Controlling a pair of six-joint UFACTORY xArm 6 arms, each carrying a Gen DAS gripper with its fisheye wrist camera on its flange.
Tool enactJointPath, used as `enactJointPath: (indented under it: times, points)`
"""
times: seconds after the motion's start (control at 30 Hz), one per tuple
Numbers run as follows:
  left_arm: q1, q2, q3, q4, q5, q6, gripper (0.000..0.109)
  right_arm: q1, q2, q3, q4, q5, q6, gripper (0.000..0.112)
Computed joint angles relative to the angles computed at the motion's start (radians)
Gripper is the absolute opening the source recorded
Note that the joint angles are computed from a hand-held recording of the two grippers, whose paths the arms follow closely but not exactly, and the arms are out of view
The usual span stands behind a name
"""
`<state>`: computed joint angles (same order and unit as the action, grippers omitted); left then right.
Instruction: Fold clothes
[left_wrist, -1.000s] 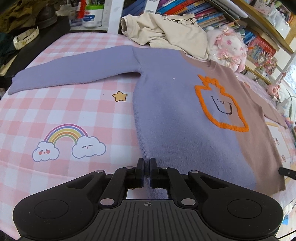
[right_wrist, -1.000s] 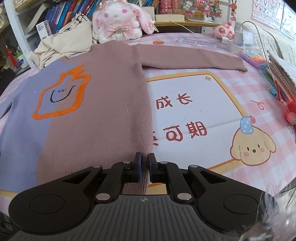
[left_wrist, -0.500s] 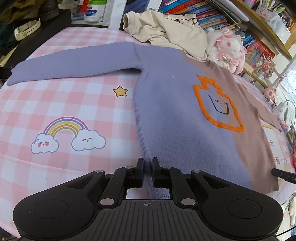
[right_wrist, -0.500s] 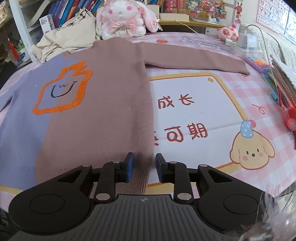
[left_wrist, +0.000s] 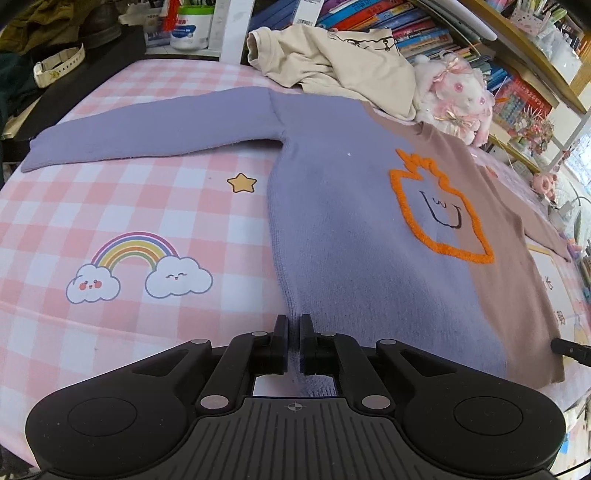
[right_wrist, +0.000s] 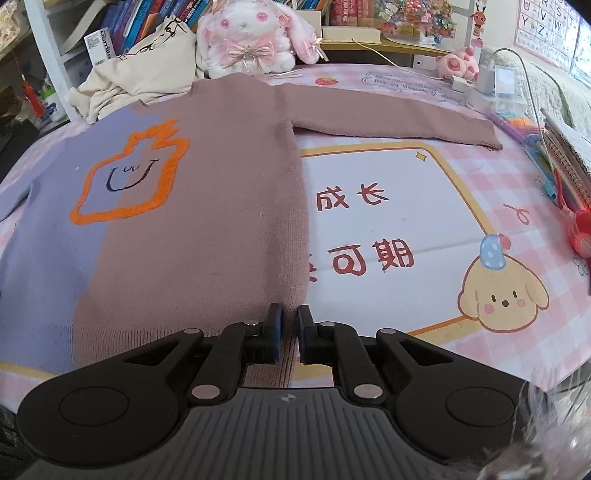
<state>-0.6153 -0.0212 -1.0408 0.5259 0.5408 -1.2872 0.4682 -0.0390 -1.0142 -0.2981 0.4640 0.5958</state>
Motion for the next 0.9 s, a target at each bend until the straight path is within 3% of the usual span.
enactJointPath:
  times: [0.23,0.5,0.53,0.6,0.67,0.7,0.73,0.83,0.9]
  points:
    - [-0.016,0.012,-0.023,0.031,0.041,0.005,0.005,0.003,0.003,-0.006,-0.009,0.012,0.007,0.009]
    - [-0.053,0.017,-0.048,0.126,0.113,-0.185,0.007,-0.004,-0.001,-0.001,0.011,0.003,-0.057,0.012]
    - [-0.067,0.02,-0.063,0.153,0.138,-0.22,0.009,-0.005,-0.001,0.0,0.015,0.002,-0.068,0.018]
    - [-0.101,0.033,-0.106,0.203,0.205,-0.278,0.025,-0.011,-0.003,-0.004,0.022,0.007,-0.091,0.04]
    - [-0.143,0.054,-0.155,0.279,0.267,-0.319,0.061,-0.025,-0.008,-0.003,0.034,-0.009,-0.118,0.051]
    - [-0.164,0.065,-0.179,0.317,0.297,-0.336,0.07,-0.033,-0.011,0.001,0.042,-0.026,-0.132,0.055]
    - [-0.18,0.079,-0.205,0.331,0.328,-0.345,0.07,-0.039,-0.012,-0.001,0.043,-0.032,-0.137,0.064]
    - [-0.22,0.121,-0.279,0.336,0.412,-0.365,0.072,-0.051,-0.012,-0.002,0.082,-0.063,-0.19,0.073]
    - [-0.237,0.14,-0.309,0.321,0.443,-0.387,0.079,-0.05,-0.01,0.001,0.074,-0.08,-0.195,0.083]
